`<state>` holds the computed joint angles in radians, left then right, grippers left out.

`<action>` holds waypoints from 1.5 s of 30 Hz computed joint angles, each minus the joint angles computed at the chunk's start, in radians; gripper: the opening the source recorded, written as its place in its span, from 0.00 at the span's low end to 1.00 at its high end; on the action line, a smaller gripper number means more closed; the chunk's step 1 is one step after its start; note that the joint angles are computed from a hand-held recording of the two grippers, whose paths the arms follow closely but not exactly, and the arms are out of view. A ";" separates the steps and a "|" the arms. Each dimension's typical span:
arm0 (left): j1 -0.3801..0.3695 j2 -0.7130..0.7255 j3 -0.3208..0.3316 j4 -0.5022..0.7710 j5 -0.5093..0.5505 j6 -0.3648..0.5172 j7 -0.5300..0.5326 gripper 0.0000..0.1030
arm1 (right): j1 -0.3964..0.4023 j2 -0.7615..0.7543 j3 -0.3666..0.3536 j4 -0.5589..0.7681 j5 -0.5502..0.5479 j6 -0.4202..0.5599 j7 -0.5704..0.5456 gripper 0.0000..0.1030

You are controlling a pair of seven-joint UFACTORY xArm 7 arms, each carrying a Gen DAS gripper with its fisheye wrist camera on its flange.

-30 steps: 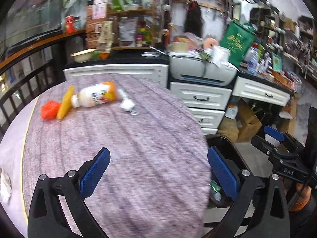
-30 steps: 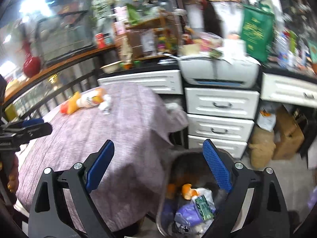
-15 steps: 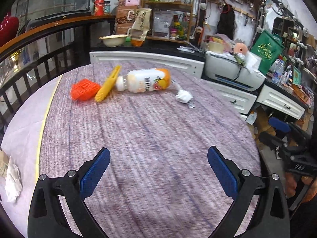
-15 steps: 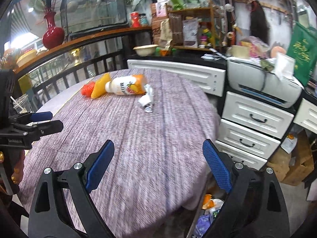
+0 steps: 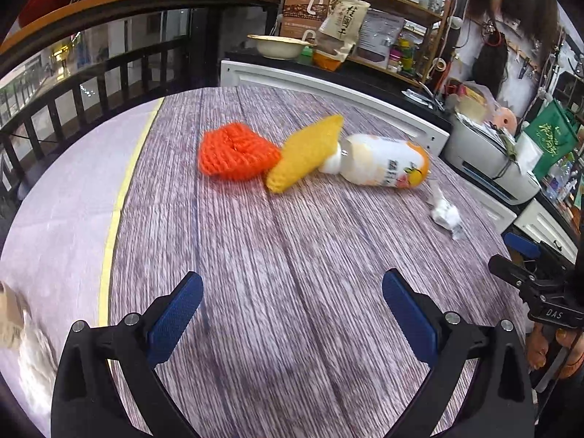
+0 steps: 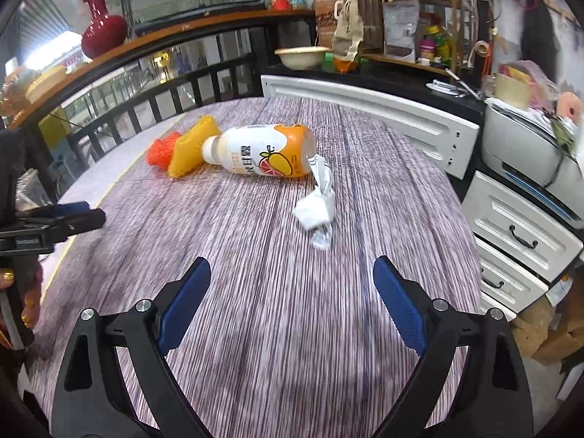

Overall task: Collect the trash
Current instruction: 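Grasp the yellow foam net with the left gripper while the right grasps the white wrapper, then carry the yellow net and white wrapper over the black bin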

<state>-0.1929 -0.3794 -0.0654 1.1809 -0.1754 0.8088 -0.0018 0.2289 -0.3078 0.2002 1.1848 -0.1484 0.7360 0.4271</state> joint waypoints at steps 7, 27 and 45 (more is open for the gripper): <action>0.008 0.156 -0.030 0.131 0.068 -0.064 -0.006 0.93 | -0.008 0.184 -0.024 0.160 -0.030 0.076 0.020 0.69; -0.023 0.280 -0.036 0.217 0.145 -0.158 -0.031 0.10 | 0.004 0.172 -0.066 0.130 0.037 0.024 0.068 0.33; -0.102 -0.166 0.005 -0.147 -0.107 -0.161 0.023 0.10 | -0.003 -0.273 0.013 -0.193 0.085 -0.038 0.094 0.33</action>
<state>-0.2946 -0.5458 -0.0607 1.0341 -0.2820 0.6480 0.0209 0.2260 -0.5808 0.2131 0.9915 -0.0639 0.6982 0.5209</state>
